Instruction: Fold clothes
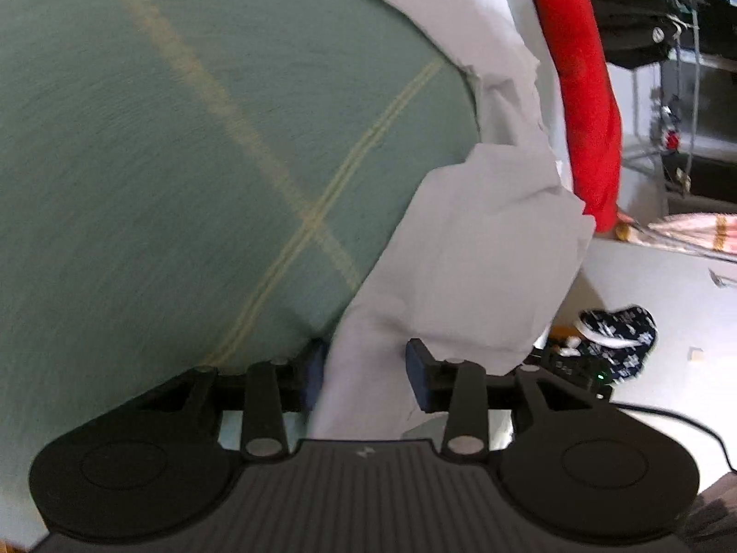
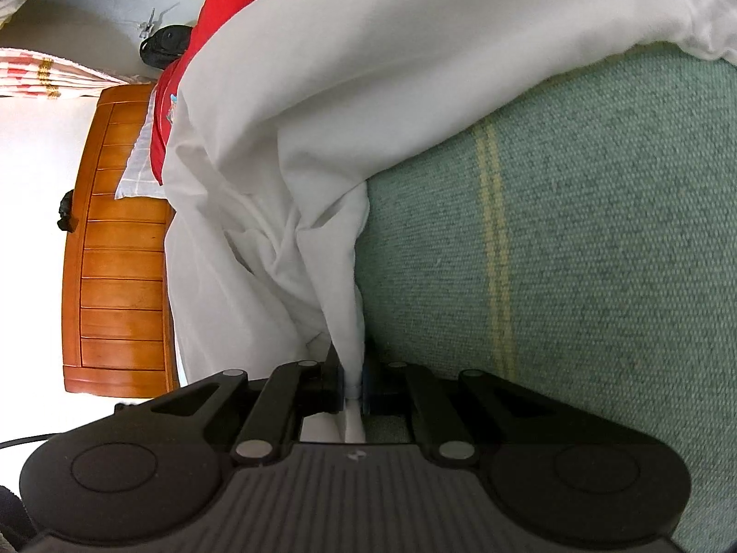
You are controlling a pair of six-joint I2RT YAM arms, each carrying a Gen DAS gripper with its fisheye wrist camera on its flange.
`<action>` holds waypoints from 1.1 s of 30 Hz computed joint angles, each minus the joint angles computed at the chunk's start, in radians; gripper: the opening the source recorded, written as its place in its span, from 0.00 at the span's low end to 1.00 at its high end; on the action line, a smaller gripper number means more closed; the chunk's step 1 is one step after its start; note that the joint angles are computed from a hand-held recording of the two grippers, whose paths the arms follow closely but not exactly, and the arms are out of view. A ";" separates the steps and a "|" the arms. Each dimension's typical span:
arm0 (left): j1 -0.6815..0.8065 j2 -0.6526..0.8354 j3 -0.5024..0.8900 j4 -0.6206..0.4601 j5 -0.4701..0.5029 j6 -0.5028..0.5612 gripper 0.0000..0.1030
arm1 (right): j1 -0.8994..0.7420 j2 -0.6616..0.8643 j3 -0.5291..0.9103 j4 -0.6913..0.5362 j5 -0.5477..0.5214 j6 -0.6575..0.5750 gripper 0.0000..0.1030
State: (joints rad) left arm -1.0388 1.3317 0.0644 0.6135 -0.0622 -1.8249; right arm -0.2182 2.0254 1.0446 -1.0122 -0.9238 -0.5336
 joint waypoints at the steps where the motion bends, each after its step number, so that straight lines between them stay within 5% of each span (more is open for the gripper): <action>1: 0.040 0.058 -0.010 0.088 0.043 0.026 0.39 | 0.000 0.006 0.009 -0.010 -0.001 -0.008 0.05; 7: 0.098 0.403 -0.026 0.545 0.102 0.066 0.39 | -0.064 0.059 0.036 -0.076 0.024 -0.120 0.05; 9: 0.063 0.393 -0.049 0.563 0.061 0.056 0.33 | -0.060 0.056 0.033 -0.070 0.023 -0.112 0.05; 11: 0.026 0.334 -0.038 0.453 0.017 0.027 0.12 | -0.057 0.050 0.028 -0.060 0.024 -0.103 0.05; 18: 0.016 -0.016 0.160 -0.249 0.004 0.124 0.04 | -0.029 -0.059 -0.014 -0.021 0.065 -0.035 0.08; 21: -0.005 -0.161 0.212 -0.453 -0.022 0.138 0.04 | -0.016 -0.146 -0.023 -0.050 0.098 -0.053 0.08; 25: 0.014 -0.275 0.294 -0.688 0.002 0.182 0.04 | -0.042 -0.195 0.015 -0.182 0.144 -0.125 0.08; 33: 0.017 -0.345 0.370 -0.928 0.101 0.183 0.04 | -0.169 -0.295 0.082 -0.473 0.377 -0.310 0.08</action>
State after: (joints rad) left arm -1.0214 0.9872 0.4345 -0.3150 0.0389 -1.6420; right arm -0.3867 1.7303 1.1269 -1.4851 -0.5471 -0.8437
